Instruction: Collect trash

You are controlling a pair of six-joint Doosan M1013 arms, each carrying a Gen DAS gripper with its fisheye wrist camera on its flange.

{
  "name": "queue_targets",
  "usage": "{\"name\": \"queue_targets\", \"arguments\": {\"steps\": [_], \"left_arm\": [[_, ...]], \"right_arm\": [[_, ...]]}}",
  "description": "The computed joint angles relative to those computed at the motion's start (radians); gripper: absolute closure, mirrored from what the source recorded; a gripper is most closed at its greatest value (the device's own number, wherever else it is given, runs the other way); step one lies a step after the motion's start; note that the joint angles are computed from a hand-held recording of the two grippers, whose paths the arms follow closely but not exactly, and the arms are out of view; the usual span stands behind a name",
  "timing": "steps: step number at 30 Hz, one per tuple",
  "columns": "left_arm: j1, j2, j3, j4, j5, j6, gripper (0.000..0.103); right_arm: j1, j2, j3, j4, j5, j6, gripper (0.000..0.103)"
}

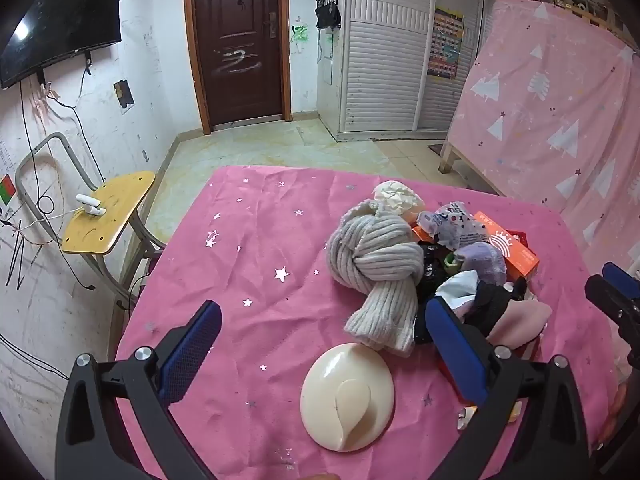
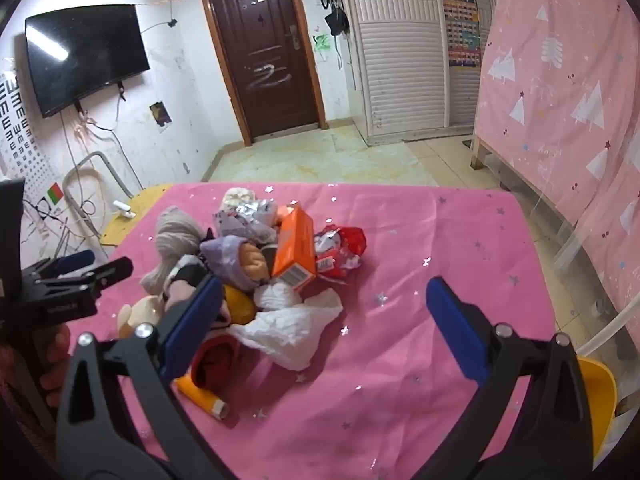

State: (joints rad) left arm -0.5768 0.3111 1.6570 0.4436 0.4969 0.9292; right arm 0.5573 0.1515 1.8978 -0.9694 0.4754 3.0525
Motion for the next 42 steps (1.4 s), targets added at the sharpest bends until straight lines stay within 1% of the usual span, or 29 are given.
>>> {"name": "queue_targets", "arguments": {"steps": [22,26,42], "left_arm": [[0.001,-0.001,-0.001,-0.006,0.002,0.002,0.009],[0.012,0.004,0.0,-0.013,-0.006,0.014,0.009],[0.013,0.007,-0.002,-0.013,-0.007,0.014,0.009]], "right_arm": [[0.002,0.0,0.0,-0.007,-0.005,0.014,0.006],[0.002,0.0,0.0,-0.009,-0.004,0.015,0.006],[0.004,-0.001,0.0,-0.012,-0.001,0.015,0.006]]}}
